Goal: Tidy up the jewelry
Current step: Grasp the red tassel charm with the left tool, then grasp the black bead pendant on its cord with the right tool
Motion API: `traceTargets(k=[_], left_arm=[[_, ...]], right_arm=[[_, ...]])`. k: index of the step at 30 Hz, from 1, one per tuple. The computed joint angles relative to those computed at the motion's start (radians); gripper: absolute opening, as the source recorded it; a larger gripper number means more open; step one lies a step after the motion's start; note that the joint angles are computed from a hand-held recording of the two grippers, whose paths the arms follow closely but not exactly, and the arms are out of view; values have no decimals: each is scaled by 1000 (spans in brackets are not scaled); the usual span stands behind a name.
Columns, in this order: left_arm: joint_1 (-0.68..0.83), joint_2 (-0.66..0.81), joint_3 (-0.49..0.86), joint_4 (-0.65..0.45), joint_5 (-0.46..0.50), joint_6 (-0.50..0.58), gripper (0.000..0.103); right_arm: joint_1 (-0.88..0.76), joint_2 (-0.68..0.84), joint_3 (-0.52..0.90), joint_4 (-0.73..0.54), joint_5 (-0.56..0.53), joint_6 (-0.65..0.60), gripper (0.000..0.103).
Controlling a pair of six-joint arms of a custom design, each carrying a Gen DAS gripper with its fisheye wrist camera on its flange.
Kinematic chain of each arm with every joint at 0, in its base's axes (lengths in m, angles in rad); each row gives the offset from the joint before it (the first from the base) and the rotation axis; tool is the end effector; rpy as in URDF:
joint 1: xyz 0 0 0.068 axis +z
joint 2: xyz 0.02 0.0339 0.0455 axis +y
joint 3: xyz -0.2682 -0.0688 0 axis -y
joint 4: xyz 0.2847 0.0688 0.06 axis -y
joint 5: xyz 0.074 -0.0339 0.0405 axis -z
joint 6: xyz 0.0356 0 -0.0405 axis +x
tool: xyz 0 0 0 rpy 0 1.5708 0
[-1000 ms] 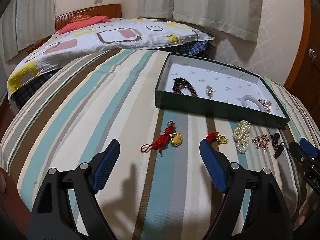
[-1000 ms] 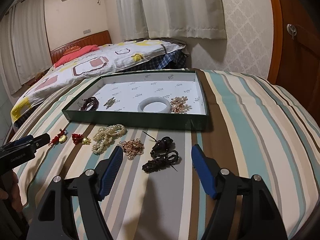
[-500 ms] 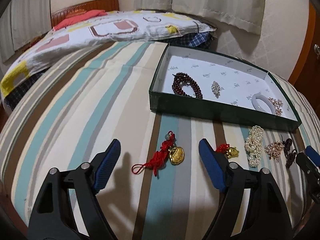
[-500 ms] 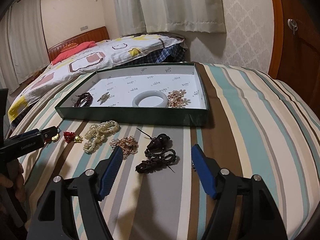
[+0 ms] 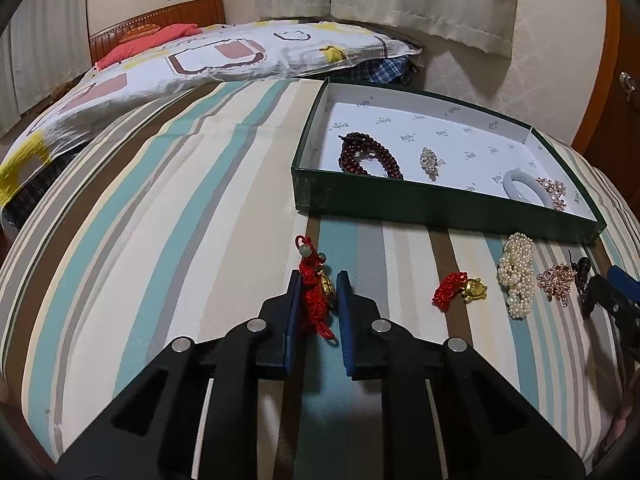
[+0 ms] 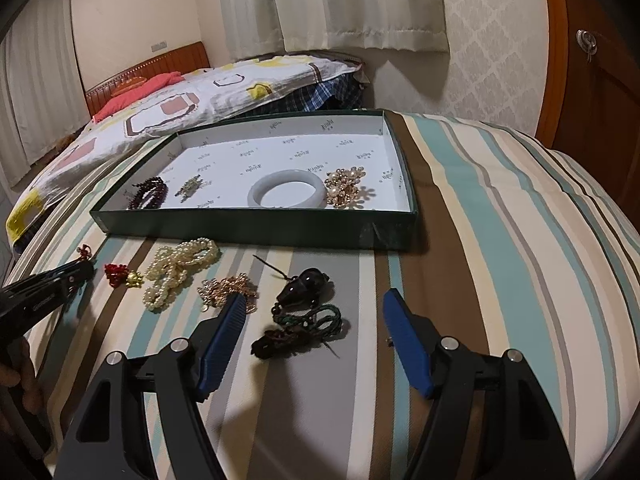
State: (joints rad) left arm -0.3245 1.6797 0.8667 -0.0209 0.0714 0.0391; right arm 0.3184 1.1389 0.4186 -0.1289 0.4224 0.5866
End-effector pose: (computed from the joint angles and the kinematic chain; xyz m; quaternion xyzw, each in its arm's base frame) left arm 0.3423 -0.1178 0.1335 0.1812 0.9146 -0.0841 0.3515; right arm 0.2246 0.0586 0.1344 0.1957 0.8967 -0.0255 0.3962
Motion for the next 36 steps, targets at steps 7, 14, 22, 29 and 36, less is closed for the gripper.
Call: traceTargets(k=[7, 14, 22, 29, 36], left_arm=[[1, -1, -5, 7, -1, -9, 17], [9, -2, -2, 1, 6, -14, 16], [11, -3, -3, 2, 8, -12, 16], [12, -3, -3, 2, 8, -12, 16], [20, -4, -2, -1, 13, -10, 16]], right_arm=[[-5, -34, -4, -11, -6, -14, 69], [-20, 66, 49, -10, -50, -30, 54], [-32, 129, 93, -38, -54, -50, 54], [-10, 97, 70, -37, -51, -68, 28], [-11, 56, 35, -5, -89, -66, 17]])
